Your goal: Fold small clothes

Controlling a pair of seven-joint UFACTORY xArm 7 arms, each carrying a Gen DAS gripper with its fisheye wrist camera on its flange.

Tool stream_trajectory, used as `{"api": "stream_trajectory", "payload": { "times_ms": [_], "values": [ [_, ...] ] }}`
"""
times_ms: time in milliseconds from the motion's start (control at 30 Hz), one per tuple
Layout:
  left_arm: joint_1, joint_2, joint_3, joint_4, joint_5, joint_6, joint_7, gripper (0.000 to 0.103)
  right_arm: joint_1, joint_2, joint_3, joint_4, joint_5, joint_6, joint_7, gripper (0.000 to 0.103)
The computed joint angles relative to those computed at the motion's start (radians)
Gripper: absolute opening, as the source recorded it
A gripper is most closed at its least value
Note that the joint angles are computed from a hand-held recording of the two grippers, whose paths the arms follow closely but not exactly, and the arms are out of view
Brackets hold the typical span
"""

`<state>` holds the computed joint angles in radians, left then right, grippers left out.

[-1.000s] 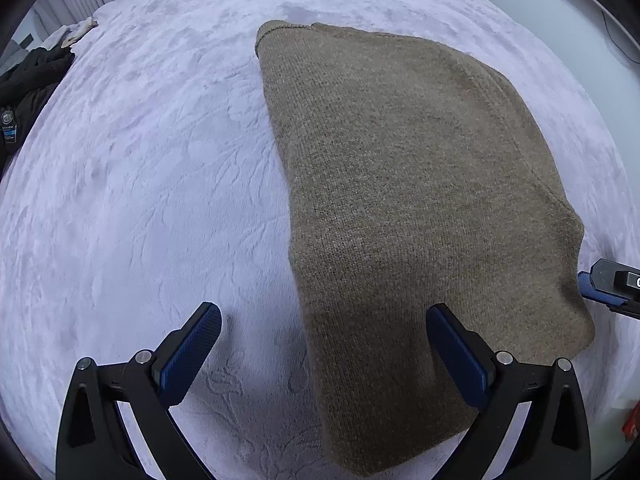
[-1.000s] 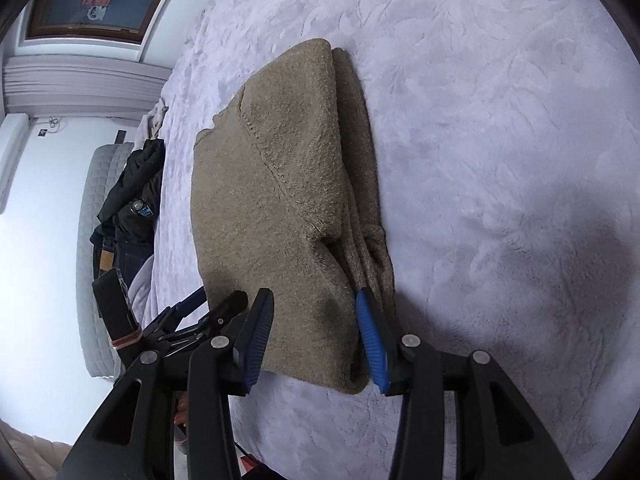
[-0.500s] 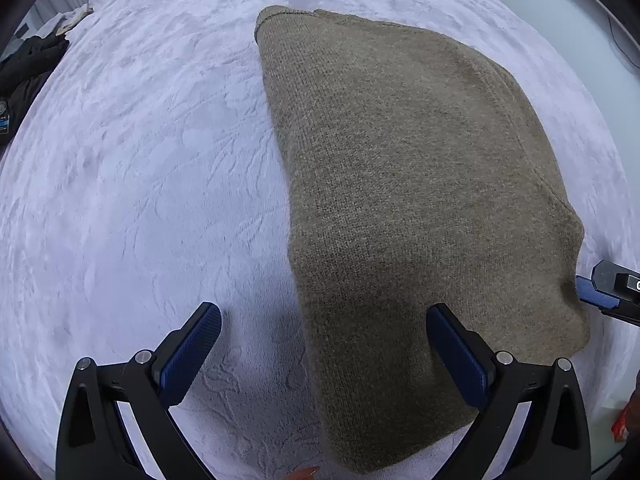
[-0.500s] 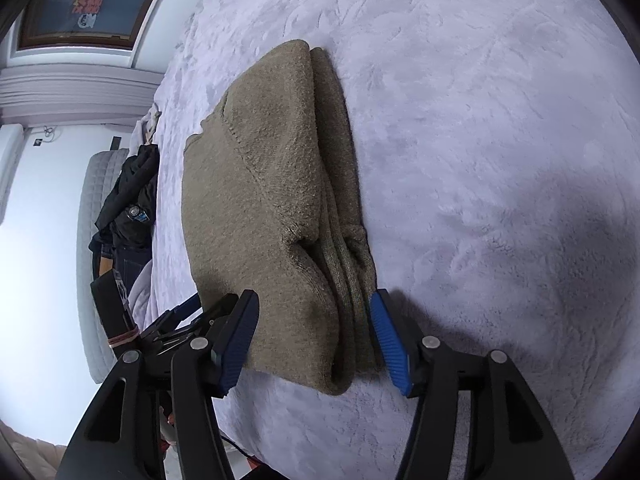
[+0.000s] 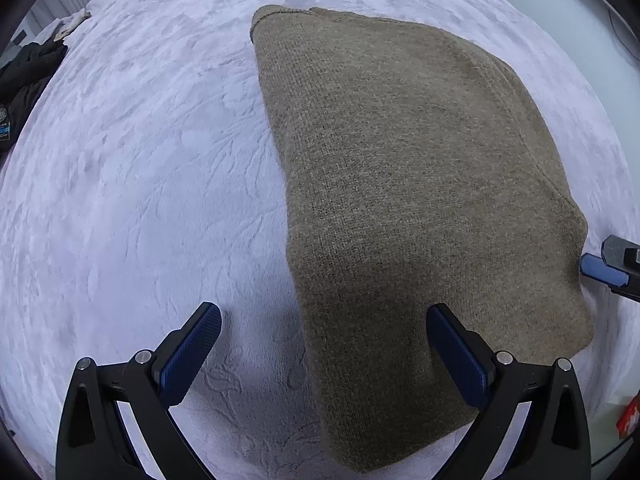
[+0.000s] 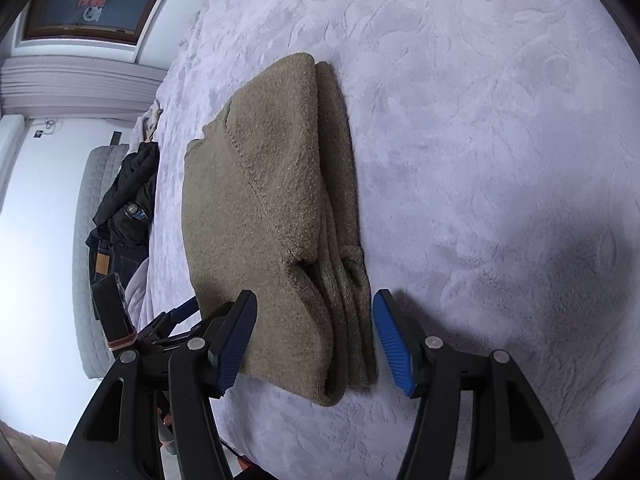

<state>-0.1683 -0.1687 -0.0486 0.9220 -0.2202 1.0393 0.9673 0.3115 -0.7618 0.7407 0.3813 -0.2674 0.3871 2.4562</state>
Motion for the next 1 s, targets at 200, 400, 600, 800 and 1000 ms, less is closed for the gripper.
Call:
{"api": "stream_trajectory", "payload": {
  "times_ms": [200,400,600,800,1000],
  "values": [
    [0.012,0.062,0.013,0.114,-0.051,0.085,0.013,0.103,0.05,-0.055,-0.086,-0.043,0.005,0.04,-0.088,0.064],
    [0.031,0.186,0.0,0.275,-0.094,0.256,0.058,0.103,0.031,-0.096,-0.14,-0.114,0.008,-0.029,-0.167,0.066],
    [0.046,0.218,-0.02,0.29,-0.136,0.369,0.084,0.103,-0.083,-0.117,-0.13,-0.22,0.017,-0.266,-0.209,0.066],
    [0.038,0.216,-0.029,0.264,-0.139,0.362,0.061,0.103,-0.103,-0.065,-0.174,-0.245,0.063,-0.346,-0.333,0.066],
    [0.025,0.223,-0.039,0.25,-0.146,0.341,0.067,0.103,-0.104,0.001,-0.236,-0.251,0.098,-0.412,-0.482,0.066]
  ]
}}
